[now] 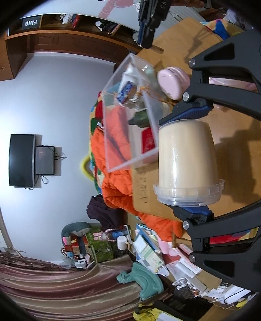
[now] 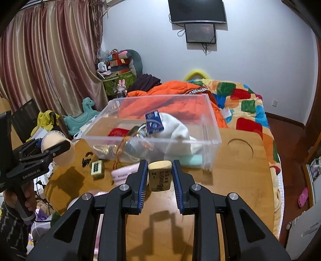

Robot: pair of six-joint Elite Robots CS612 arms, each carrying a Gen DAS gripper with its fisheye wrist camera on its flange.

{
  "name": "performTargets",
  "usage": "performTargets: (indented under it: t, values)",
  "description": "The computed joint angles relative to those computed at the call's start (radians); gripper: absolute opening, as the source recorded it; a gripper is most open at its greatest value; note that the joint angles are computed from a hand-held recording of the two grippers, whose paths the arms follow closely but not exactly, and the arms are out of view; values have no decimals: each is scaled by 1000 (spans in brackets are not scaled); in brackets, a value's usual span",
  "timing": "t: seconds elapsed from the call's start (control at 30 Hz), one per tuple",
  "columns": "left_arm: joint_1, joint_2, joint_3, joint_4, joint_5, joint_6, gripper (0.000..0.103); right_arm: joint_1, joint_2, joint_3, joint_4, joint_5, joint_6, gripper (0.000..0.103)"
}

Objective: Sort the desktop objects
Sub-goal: 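Carry the cream tub and beige eraser into the clear box and release both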

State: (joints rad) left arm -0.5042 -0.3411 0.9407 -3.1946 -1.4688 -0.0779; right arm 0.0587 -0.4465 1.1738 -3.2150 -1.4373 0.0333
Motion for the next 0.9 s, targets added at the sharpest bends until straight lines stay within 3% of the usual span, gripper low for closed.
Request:
performTargets:
  t: [0.5,0.9]
  values:
    - [10,52,-159,60,-71,-4,66,-9,36,-109,21,32,18,22]
    - [11,128,-326,157,-131,29,66,-16,90,-228,102,-4,21,22]
